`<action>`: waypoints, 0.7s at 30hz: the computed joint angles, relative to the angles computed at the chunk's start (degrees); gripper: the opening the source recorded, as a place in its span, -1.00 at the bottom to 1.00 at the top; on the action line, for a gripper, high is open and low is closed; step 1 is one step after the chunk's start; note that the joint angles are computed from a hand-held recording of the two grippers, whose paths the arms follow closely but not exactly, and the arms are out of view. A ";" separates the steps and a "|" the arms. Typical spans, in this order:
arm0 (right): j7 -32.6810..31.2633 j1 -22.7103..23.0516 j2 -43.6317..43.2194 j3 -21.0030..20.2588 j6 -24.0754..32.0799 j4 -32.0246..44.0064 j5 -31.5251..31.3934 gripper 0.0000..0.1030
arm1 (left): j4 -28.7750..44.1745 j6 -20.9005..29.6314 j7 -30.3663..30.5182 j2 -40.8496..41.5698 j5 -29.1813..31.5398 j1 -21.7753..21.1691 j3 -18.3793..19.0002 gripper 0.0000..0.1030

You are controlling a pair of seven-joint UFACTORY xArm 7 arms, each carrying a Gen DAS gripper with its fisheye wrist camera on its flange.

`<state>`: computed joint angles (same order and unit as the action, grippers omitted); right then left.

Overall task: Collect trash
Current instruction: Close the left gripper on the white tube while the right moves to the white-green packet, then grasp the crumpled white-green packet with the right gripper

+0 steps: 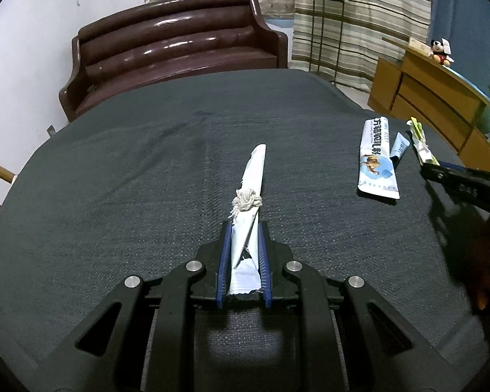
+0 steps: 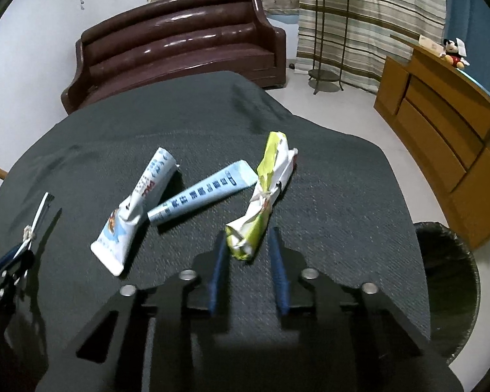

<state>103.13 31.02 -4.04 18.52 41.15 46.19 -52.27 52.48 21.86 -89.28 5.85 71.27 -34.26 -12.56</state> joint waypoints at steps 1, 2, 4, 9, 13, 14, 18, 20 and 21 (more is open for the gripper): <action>-0.20 -0.01 -0.24 -0.05 -0.13 -0.21 0.04 -0.57 | 0.10 0.10 -0.04 0.13 -0.06 -0.05 -0.03 -0.69; -0.37 0.05 -0.89 0.01 -0.18 -0.85 0.31 -0.58 | 0.12 0.17 -0.10 0.21 -0.06 -0.11 -0.04 -0.69; -0.44 -0.13 -1.08 0.20 -0.23 -1.03 0.43 -0.58 | 0.39 0.36 0.06 0.48 -0.20 -0.19 0.01 -0.68; -1.08 -0.54 -2.26 0.56 -1.43 -2.19 1.52 -0.58 | 0.87 0.44 -0.55 0.93 -0.43 -0.39 0.25 -0.68; 0.44 -1.16 -2.62 1.09 -1.47 -1.92 0.20 -0.12 | 1.90 0.05 -1.30 1.87 -0.58 -0.73 0.53 -0.68; 0.91 -1.32 -2.62 1.18 -1.27 -1.79 -0.42 -0.06 | 2.01 -0.10 -1.57 2.03 -0.27 -0.82 0.70 -0.68; 1.75 -1.89 -1.54 0.74 -0.82 -0.74 -2.07 -0.05 | 2.54 -0.49 -2.72 2.64 0.55 -1.06 1.17 -0.68; 1.83 -2.05 -0.96 0.29 -0.91 -0.33 -2.35 -0.05 | 3.24 -0.85 -2.68 3.23 0.17 -1.01 1.44 -0.68; 1.85 -2.20 -0.48 -0.02 -1.10 -0.01 -2.58 -0.05 | 3.39 -1.35 -3.00 3.44 0.19 -0.93 1.71 -0.68</action>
